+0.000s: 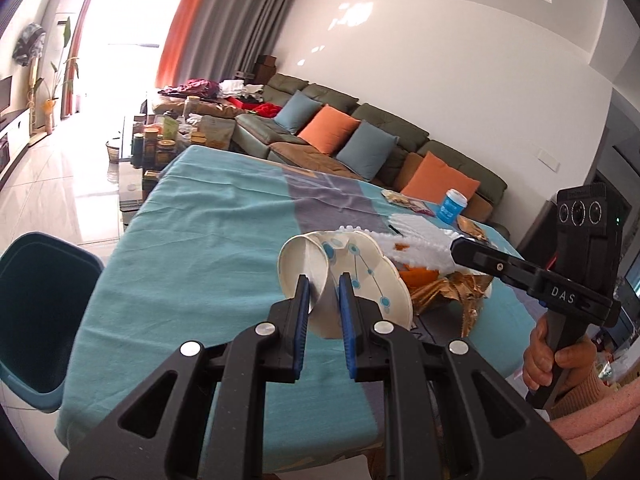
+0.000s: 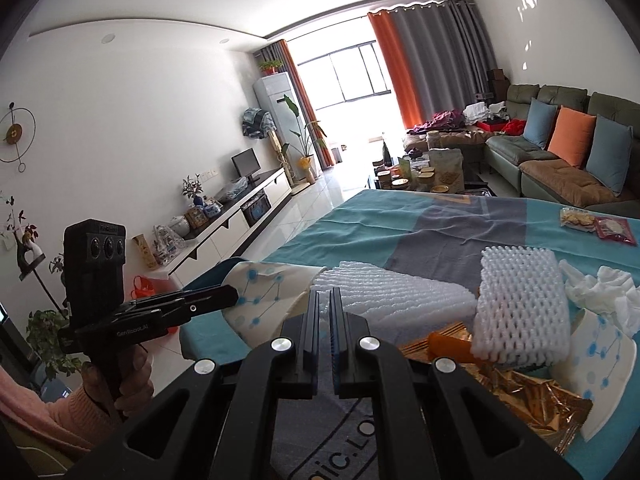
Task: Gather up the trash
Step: 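Carry the cup with the left gripper while the right gripper grasps the white foam net, then drop the cup from the left gripper and the foam net from the right gripper into the teal bin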
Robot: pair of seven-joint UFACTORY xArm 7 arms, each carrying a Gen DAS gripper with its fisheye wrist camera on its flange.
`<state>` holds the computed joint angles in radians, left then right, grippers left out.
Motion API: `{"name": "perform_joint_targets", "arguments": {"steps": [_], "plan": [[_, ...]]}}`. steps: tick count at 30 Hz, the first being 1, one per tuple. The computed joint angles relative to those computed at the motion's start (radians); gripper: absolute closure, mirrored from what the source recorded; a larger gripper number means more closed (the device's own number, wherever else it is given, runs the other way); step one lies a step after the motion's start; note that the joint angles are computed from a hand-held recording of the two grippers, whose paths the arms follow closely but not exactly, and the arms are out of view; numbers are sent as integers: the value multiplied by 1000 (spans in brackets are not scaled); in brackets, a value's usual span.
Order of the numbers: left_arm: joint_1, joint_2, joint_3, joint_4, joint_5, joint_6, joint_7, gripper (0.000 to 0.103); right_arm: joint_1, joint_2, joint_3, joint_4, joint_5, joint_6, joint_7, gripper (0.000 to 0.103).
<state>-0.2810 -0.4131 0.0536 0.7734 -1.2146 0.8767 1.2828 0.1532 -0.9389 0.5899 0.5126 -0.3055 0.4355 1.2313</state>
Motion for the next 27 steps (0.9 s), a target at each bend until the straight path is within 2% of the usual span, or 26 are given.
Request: {"name": "perform_joint_targets", "arguments": {"steps": [11, 21, 27], "plan": [[56, 14, 42, 9, -2, -42, 7, 88, -77, 131, 16, 81, -32, -137, -29, 99], [134, 46, 84, 49, -6, -80, 11, 88, -208, 351, 98, 239, -87, -281, -65, 99], [190, 115, 102, 106, -2, -112, 1, 88, -317, 525, 190, 373, -161, -342, -79, 99]]}}
